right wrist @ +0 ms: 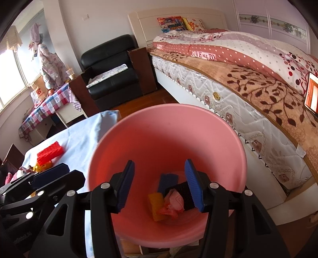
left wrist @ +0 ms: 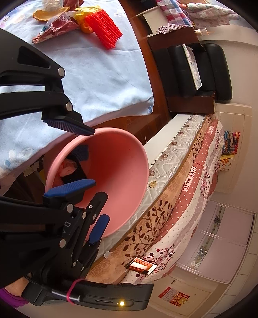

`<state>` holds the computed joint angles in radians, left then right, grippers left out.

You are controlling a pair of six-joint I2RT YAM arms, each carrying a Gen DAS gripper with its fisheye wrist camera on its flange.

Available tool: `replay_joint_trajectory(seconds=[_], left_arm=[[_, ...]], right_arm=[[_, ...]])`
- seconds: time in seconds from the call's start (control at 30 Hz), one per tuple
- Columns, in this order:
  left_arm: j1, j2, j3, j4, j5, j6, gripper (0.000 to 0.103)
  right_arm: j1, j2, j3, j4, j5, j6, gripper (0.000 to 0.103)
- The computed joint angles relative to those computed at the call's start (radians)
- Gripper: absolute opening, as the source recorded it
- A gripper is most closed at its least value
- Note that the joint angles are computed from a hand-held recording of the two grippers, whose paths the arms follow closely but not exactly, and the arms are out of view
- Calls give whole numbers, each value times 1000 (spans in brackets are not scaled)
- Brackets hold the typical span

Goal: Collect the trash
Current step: 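Move both tools back over the remaining trash on the table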

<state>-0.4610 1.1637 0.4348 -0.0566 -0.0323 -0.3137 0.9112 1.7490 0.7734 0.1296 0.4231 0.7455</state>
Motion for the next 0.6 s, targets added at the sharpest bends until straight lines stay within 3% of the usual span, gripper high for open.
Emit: replay_joint_trajectory(seconds=[0.3,0.6], left_arm=[[97,-263,-67,-149,4,33,46],[348,-562,-100,-385,129,130,46]], right_arm=[[76,-9,28,7,0,5,57],[167,44,132,-39,-1,-13,57]])
